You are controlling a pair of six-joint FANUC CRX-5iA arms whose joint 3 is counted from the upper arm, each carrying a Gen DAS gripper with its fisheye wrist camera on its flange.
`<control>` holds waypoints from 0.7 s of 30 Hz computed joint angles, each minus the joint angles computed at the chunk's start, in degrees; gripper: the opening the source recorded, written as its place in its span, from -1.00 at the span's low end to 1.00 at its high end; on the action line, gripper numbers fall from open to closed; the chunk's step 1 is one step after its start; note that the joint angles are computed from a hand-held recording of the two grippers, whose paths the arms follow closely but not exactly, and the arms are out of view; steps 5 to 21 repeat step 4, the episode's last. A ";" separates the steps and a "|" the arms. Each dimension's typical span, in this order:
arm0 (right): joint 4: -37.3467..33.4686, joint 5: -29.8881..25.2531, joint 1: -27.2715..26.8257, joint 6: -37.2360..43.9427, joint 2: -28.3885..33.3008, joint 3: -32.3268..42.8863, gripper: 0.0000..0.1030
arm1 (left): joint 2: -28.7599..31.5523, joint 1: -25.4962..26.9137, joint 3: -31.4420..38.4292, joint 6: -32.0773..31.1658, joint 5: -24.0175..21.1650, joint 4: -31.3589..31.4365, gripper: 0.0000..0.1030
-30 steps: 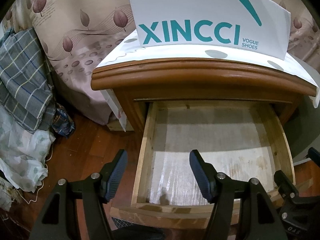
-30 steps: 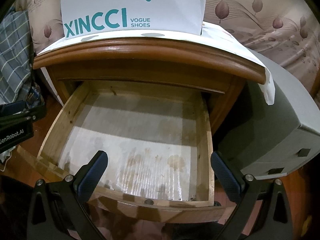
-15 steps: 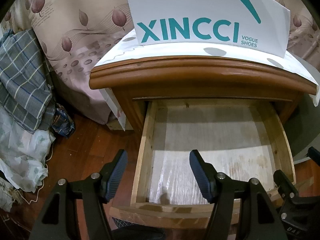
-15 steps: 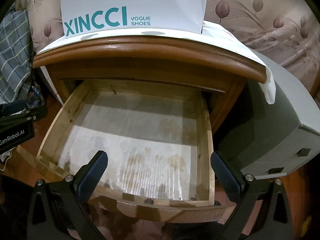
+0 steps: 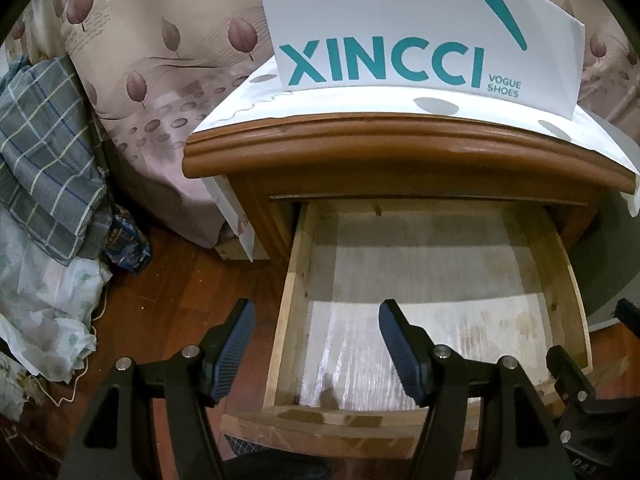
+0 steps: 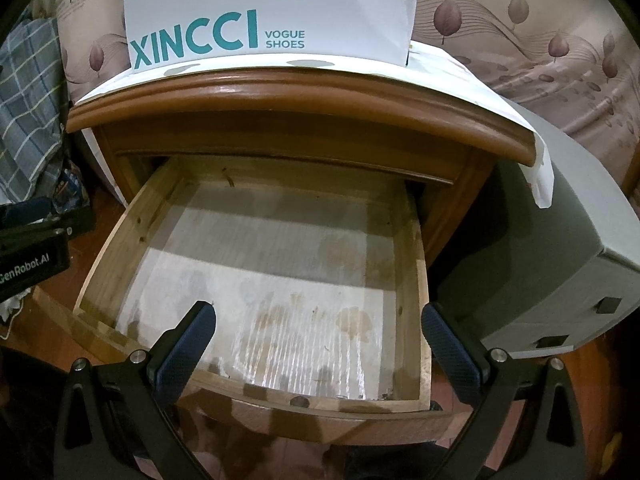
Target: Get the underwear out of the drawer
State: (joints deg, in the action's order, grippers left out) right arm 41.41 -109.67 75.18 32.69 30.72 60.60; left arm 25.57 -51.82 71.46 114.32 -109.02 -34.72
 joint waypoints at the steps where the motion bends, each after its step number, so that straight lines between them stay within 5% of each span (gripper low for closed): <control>1: -0.05 0.02 0.01 -0.03 0.03 0.05 0.97 | 0.00 0.07 0.01 -0.02 0.04 0.18 0.29; 21: 0.02 -0.09 0.00 0.08 0.11 0.20 0.97 | 0.48 0.08 0.69 -0.62 -0.30 0.30 0.29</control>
